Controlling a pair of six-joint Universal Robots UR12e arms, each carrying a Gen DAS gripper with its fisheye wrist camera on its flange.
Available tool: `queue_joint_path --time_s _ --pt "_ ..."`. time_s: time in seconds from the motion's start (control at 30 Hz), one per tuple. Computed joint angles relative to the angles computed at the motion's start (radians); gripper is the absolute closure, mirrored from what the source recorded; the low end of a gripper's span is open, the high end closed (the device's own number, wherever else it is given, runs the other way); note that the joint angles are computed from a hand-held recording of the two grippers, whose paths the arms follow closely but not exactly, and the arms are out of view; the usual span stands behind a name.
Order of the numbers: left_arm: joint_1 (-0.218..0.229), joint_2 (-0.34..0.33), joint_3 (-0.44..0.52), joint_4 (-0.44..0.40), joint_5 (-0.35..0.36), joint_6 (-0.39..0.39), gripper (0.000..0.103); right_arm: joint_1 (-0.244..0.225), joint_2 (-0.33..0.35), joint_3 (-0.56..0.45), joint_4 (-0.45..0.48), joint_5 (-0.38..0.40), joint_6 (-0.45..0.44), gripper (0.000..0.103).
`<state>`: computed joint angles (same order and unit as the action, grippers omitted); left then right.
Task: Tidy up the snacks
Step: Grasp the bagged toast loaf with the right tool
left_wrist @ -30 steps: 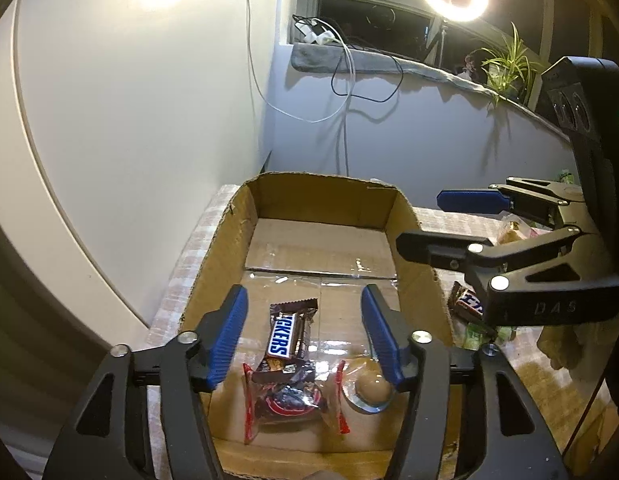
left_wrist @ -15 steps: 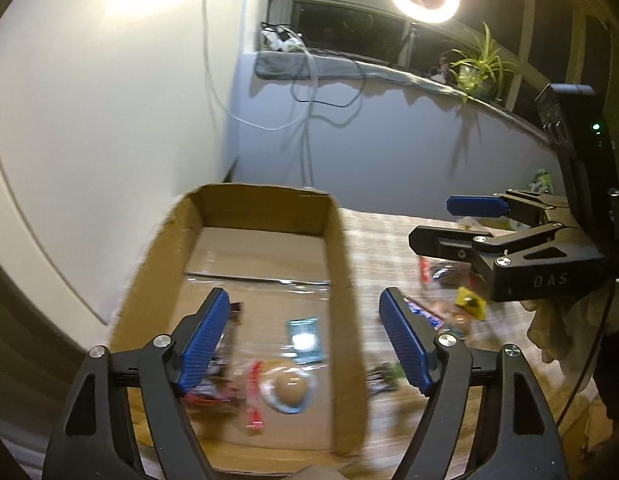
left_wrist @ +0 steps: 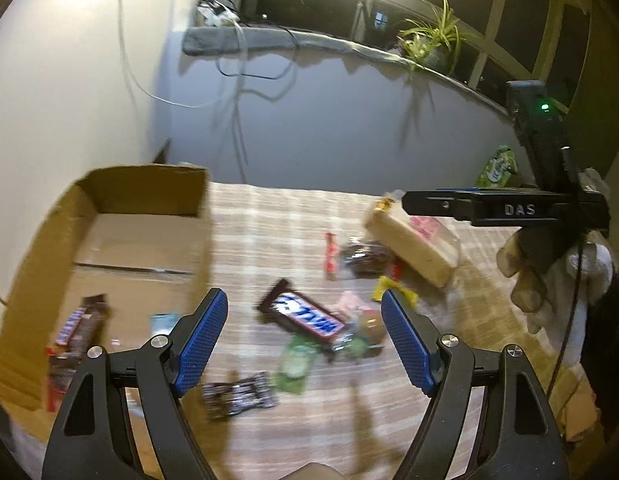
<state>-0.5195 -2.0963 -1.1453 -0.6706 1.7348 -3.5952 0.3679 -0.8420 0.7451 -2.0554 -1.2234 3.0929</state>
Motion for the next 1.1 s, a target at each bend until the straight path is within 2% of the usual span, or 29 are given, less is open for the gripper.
queue_joint_path --time_s 0.2,0.37,0.47,0.57,0.77,0.87,0.97,1.03,1.1 --pt "-0.012 -0.055 0.075 -0.023 -0.047 0.003 0.024 -0.04 0.008 0.003 0.048 0.06 0.01 0.015" --pt "-0.02 -0.102 0.143 -0.035 -0.077 0.011 0.024 -0.069 0.017 0.013 0.082 0.172 0.02 0.015" --pt "-0.023 -0.131 0.183 -0.048 -0.093 0.019 0.024 -0.074 0.026 0.012 0.095 0.208 0.024 0.015" --pt "-0.026 -0.161 0.226 -0.065 -0.098 0.031 0.024 -0.086 0.034 0.018 0.091 0.278 0.044 0.015" --pt "-0.023 -0.199 0.281 -0.091 -0.13 0.022 0.024 -0.091 0.035 0.031 0.086 0.337 0.051 0.015" --pt "-0.02 -0.213 0.302 -0.104 -0.15 0.015 0.024 -0.094 0.029 0.043 0.077 0.354 0.059 0.025" --pt "-0.009 -0.221 0.314 -0.112 -0.217 0.005 0.026 -0.097 0.019 0.06 0.069 0.364 0.062 0.033" --pt "-0.009 -0.226 0.32 -0.114 -0.219 0.01 0.027 -0.096 0.013 0.068 0.067 0.362 0.062 0.037" --pt "-0.009 -0.226 0.32 -0.111 -0.222 0.014 0.036 -0.095 0.005 0.078 0.059 0.363 0.07 0.04"
